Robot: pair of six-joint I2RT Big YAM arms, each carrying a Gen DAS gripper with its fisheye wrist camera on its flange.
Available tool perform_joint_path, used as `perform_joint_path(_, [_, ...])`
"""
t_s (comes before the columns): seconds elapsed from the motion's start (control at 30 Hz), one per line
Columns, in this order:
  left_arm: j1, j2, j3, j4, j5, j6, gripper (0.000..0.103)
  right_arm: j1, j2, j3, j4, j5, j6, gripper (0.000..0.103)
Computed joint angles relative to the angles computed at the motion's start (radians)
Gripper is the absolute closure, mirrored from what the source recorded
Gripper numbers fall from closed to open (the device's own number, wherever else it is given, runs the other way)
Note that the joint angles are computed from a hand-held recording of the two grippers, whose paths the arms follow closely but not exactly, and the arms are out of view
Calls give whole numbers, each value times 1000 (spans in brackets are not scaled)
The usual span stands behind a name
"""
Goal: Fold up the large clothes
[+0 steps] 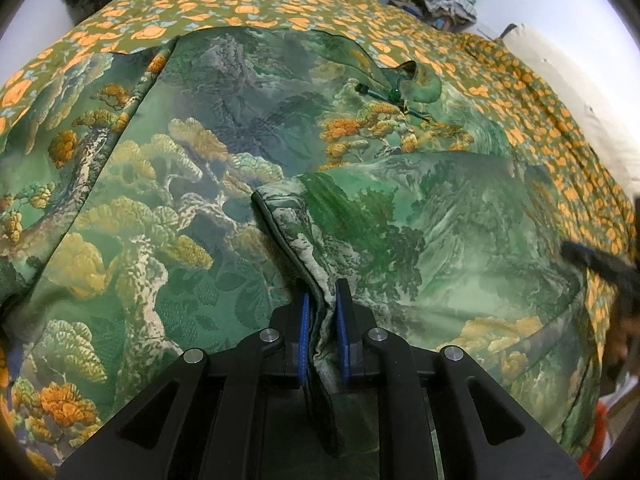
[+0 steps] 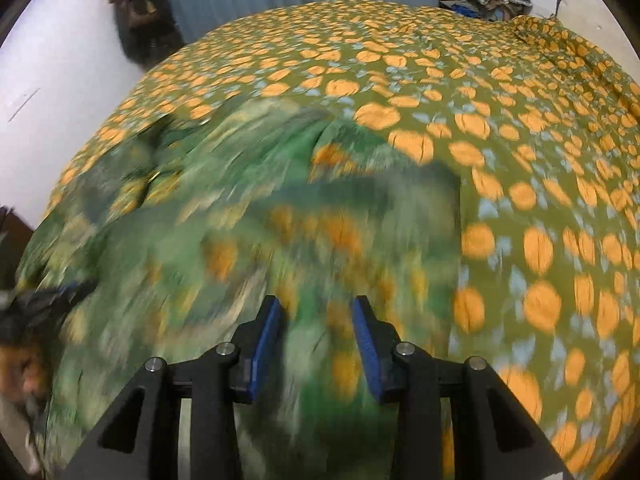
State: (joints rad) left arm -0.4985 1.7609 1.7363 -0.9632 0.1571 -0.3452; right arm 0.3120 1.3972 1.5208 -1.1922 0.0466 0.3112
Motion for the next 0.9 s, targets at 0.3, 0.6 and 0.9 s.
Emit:
perform_joint_path(0.3, [-15,8,14,-11,-44,15,90,37,-60,-115,19,-3,34,66])
perform_joint_path(0.6, [-19,-28,29,-74,-68,12,50,117,-63,-100,25,180,58,63])
perform_joint_path(0.9, [20,-285,-176,-123,-181,107,12,287,-156,-71,-23,231,161,29])
